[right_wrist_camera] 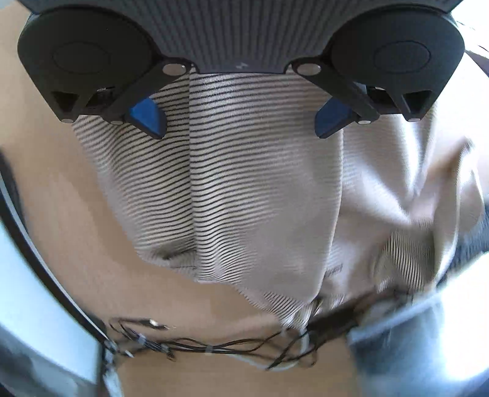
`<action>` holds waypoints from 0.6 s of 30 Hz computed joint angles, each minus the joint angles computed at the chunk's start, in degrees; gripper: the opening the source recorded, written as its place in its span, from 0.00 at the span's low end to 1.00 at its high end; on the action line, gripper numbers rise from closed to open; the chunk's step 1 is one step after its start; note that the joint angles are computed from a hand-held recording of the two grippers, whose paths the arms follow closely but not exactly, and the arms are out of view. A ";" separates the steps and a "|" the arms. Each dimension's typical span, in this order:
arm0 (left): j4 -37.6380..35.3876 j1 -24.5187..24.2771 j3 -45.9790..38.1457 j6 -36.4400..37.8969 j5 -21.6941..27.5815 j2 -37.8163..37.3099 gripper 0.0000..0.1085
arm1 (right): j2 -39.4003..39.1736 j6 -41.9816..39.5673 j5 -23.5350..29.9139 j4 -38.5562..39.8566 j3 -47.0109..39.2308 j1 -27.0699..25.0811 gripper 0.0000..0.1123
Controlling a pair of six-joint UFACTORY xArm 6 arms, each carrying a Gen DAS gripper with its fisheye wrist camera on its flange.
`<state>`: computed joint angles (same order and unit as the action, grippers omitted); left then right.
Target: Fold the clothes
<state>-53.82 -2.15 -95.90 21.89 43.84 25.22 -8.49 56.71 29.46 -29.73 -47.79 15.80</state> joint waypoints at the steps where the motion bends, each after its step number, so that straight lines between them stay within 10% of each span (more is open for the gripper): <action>1: 1.17 -0.08 0.80 -0.17 -1.86 -0.79 0.80 | 0.33 0.97 0.05 -2.27 -0.08 0.32 0.92; 10: 4.76 -8.86 7.65 20.21 -11.73 -7.61 0.88 | -5.51 -6.31 -0.30 3.41 5.89 -2.68 0.92; 18: -0.72 -13.33 8.05 25.12 -5.69 -9.08 0.88 | -3.91 -16.95 4.44 13.73 2.58 -3.67 0.92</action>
<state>-54.54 -15.48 -87.85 47.01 38.15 16.13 -12.40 39.76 33.90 -16.00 -45.20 12.13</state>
